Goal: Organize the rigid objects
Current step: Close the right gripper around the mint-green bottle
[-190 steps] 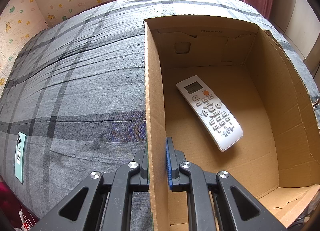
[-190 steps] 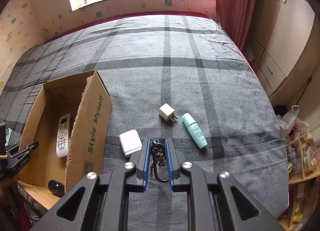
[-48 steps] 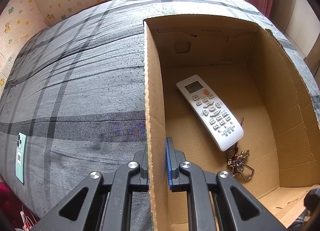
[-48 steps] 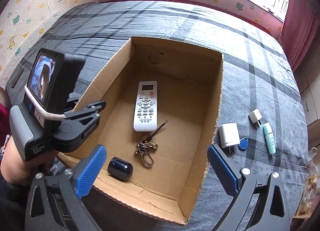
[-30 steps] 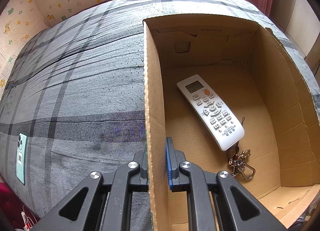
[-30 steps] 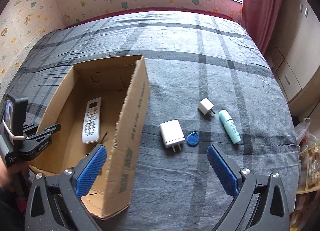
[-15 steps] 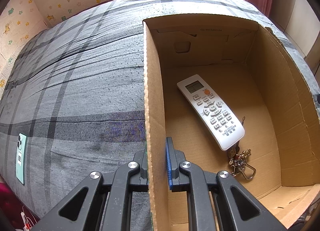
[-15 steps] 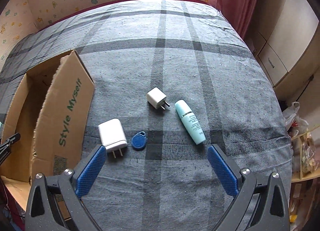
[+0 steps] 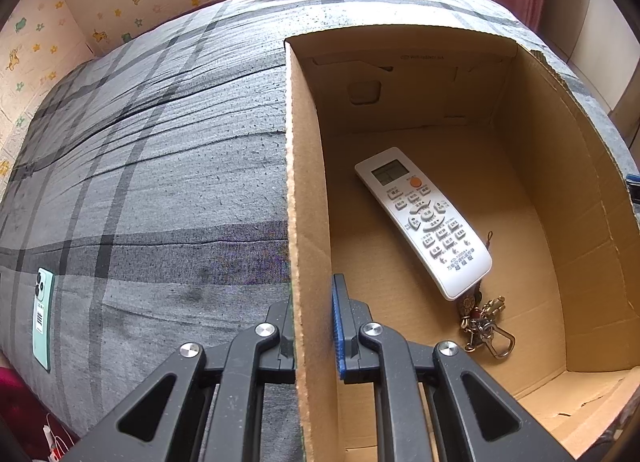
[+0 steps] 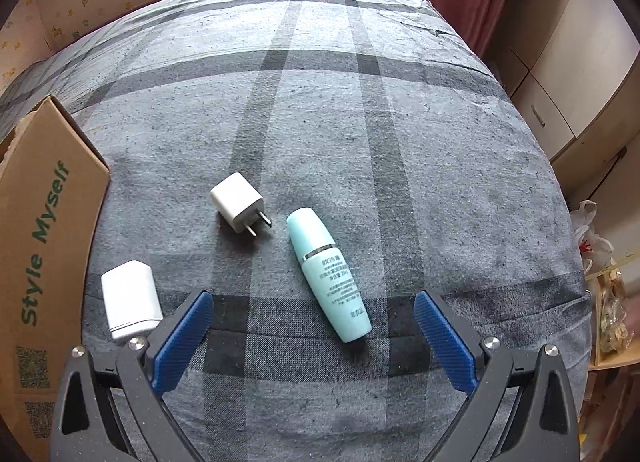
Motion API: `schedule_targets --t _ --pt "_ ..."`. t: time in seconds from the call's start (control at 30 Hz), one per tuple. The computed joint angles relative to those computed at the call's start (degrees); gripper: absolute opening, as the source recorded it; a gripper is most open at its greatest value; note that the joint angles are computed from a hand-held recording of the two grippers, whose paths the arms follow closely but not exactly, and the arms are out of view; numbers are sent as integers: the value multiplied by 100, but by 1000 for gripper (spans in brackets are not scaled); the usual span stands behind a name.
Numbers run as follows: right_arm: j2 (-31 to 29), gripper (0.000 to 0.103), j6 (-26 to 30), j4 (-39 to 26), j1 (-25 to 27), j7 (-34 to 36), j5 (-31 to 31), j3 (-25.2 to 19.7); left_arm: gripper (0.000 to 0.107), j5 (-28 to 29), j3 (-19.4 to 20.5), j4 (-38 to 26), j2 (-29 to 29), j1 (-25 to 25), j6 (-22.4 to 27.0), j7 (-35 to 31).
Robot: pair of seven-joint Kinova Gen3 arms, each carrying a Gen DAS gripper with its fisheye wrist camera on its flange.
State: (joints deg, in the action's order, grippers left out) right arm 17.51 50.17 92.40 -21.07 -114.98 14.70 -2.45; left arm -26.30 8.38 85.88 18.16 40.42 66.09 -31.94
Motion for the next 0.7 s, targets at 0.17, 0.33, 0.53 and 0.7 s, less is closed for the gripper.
schedule_targets --t 0.17,0.33,0.53,0.7 --pt "266 103 -14 -120 97 62 -32 65 13 -23 -3 -18 14 24 26 5" --pt "388 100 23 -211 195 166 -195 72 13 -20 -3 -42 29 24 46 1" --pt "507 66 109 -350 265 319 -339 56 13 -36 -5 -41 29 36 64 12" --pt "541 30 218 -449 313 365 -498 66 13 -43 -12 -88 59 58 103 36"
